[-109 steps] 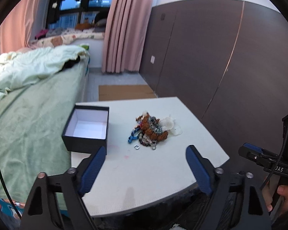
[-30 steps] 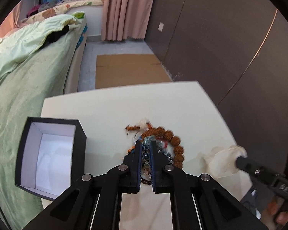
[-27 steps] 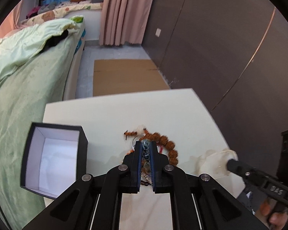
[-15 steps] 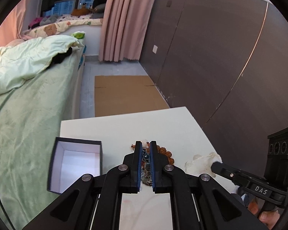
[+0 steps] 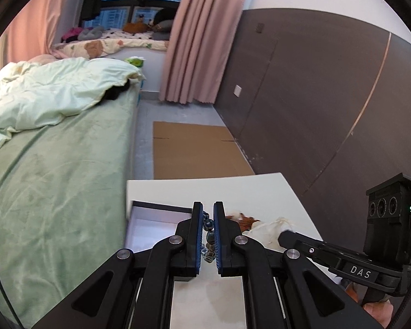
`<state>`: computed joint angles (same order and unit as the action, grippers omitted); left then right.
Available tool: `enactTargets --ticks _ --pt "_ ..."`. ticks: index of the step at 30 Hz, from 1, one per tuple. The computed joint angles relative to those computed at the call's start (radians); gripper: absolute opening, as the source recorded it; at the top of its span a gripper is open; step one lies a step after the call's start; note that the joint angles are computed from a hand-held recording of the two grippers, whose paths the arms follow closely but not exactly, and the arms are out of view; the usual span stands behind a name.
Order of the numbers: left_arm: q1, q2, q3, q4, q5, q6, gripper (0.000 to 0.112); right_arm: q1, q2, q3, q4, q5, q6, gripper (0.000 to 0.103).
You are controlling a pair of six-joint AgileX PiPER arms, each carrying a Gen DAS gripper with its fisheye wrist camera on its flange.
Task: Organize jewelry
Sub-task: 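Lift the grey bead bracelet and drop it into the black box with the left gripper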
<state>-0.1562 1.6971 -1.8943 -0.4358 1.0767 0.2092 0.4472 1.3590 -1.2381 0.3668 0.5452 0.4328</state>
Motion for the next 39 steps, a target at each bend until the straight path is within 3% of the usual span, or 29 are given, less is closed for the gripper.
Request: enactTargets --ticks 13,15,16,18,19,20,22,31,36,38,39 --pt "0.153 0.021 0.004 -0.057 0.02 0.063 0.008 0.057 0.263 -0.241 0.162 0.002 -0.123 0.002" --pt "0.163 0.03 0.002 -0.059 0.021 0.062 0.008 0.058 0.318 -0.304 0.13 0.053 -0.087 0.003" --pt "0.165 0.033 0.0 -0.058 0.021 0.061 0.008 0.054 0.346 -0.338 0.128 0.086 -0.081 0.008" --pt "0.169 0.043 -0.003 -0.063 0.025 0.059 0.007 0.041 0.365 -0.349 0.154 0.116 -0.084 0.036" --pt "0.169 0.044 -0.004 -0.065 0.028 0.059 0.007 0.04 0.356 -0.334 0.144 0.107 -0.064 0.064" --pt "0.168 0.045 -0.002 -0.065 0.027 0.059 0.007 0.042 0.335 -0.305 0.12 0.087 -0.032 0.078" --pt "0.158 0.049 0.001 -0.064 0.025 0.059 0.007 0.041 0.281 -0.232 0.1 0.036 -0.008 0.08" --pt "0.081 0.087 -0.016 -0.04 0.021 0.049 0.008 0.005 0.097 -0.01 0.006 0.024 0.119 0.08" --pt "-0.004 0.142 -0.086 0.079 0.046 -0.035 0.009 -0.033 -0.013 0.114 0.045 0.018 0.119 0.08" --pt "-0.042 0.145 -0.089 0.162 0.037 -0.068 0.012 -0.04 -0.045 0.143 0.024 0.022 0.142 0.08" --pt "-0.06 0.149 -0.095 0.204 0.041 -0.092 0.026 -0.047 -0.061 0.154 0.019 0.029 0.15 0.08"
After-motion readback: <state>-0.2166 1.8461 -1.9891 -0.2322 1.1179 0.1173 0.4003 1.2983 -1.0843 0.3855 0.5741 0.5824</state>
